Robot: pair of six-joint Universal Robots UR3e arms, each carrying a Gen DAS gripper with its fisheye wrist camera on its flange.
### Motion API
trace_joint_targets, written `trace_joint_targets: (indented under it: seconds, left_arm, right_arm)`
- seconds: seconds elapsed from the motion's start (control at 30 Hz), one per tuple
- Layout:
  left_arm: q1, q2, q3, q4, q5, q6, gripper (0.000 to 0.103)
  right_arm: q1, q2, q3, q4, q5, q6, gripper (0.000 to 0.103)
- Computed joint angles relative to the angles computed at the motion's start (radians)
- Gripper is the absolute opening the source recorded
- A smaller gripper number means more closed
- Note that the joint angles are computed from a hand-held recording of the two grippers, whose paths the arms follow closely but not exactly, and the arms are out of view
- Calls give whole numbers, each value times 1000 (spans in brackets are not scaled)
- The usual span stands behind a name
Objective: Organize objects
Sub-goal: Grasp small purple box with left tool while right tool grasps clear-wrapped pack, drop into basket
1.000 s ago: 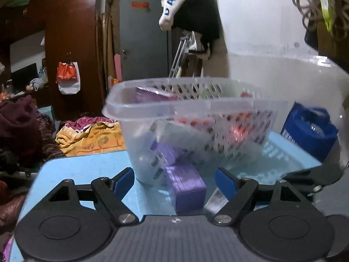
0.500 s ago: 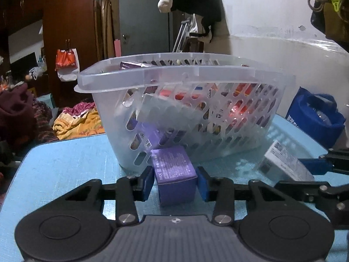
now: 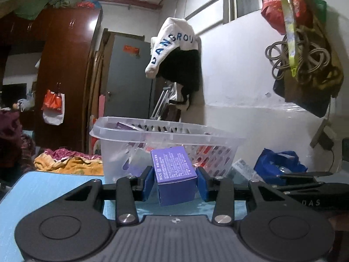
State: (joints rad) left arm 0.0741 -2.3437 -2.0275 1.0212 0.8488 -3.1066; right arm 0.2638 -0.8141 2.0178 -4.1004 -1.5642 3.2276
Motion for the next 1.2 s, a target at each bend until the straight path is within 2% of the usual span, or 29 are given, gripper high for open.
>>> trace_joint_targets:
  seconds: [0.2, 0.43, 0.8, 0.9, 1.03, 1.1, 1.17, 1.2]
  left_arm:
    - [-19, -27, 9, 62, -11, 15, 46]
    - [-11, -14, 10, 29, -17, 26, 46]
    - [4, -22, 1, 50, -33, 29, 46]
    - [23, -35, -9, 127, -59, -13, 46]
    - [71, 34, -41, 201, -130, -83, 46]
    - [59, 125, -7, 110, -109, -103, 46]
    - [28, 205, 87, -62, -70, -91, 46]
    - [-5, 225, 152, -159, -8, -61, 46]
  right_arm:
    - [12, 48, -7, -130, -29, -30, 49]
    - [2, 66, -24, -153, -22, -32, 49]
    - [28, 95, -48, -175, -63, -39, 49]
    - [47, 111, -58, -204, -95, -50, 49]
    - [42, 58, -45, -216, -72, -53, 49]
    - [45, -23, -84, -131, -84, -64, 49]
    - [46, -103, -170, 40, -100, -93, 49]
    - [53, -129, -256, 167, -135, -122, 49]
